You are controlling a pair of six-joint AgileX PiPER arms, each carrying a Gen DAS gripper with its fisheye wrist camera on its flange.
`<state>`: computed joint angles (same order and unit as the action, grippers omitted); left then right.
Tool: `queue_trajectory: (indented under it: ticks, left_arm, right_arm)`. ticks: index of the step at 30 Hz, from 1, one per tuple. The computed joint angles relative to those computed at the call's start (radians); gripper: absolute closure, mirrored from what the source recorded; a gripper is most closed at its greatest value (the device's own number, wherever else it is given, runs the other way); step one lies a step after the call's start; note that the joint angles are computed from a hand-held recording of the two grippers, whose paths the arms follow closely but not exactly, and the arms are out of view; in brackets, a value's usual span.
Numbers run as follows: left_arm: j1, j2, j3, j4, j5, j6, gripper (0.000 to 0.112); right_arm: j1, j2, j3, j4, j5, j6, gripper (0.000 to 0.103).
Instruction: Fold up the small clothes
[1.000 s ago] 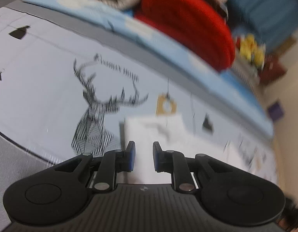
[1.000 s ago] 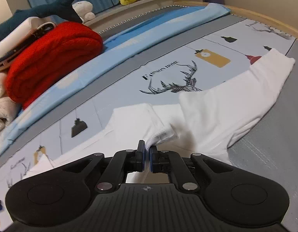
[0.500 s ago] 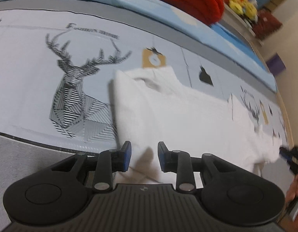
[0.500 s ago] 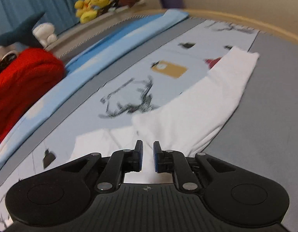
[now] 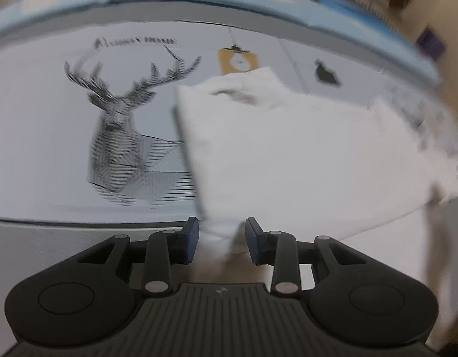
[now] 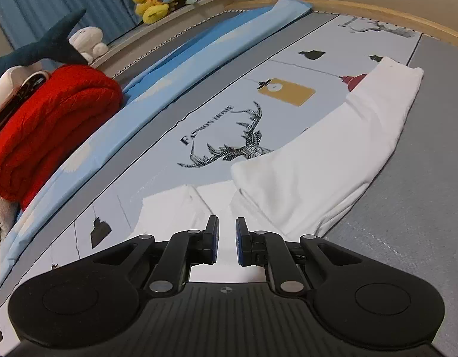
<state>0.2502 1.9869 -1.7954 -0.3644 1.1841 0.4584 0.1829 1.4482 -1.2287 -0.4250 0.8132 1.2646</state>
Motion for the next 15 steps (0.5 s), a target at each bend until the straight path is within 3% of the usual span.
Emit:
queue_trajectory:
  ticks: [3,4,6,10,12,15]
  left_arm:
    - [-0.009,0.018,-0.018,0.017,0.017,-0.028,0.074]
    - [-0.017,0.017,-0.015,0.043,0.013,-0.027,0.092]
    - [-0.021,0.002,0.009,0.081,-0.026,-0.022,0.109]
    - [-0.034,-0.048,0.073,0.223,-0.172,-0.096,0.112]
    - [0.009,-0.02,0.013,0.096,-0.106,-0.109,0.112]
    - [0.037,-0.011,-0.019,-0.109,-0.026,-0.006,0.11]
  right_arm:
    - [-0.006,0.006,-0.003,0.032,-0.007,-0.034,0.09]
    - [-0.006,0.008,-0.005,0.037,-0.008,-0.04,0.09]
    - [-0.005,0.014,-0.011,0.049,-0.006,-0.053,0.09]
    - [-0.009,0.021,-0.017,0.066,0.003,-0.07,0.09]
    - [-0.013,0.022,-0.018,0.076,0.008,-0.081,0.09]
    - [-0.018,0.024,-0.016,0.093,0.007,-0.098,0.09]
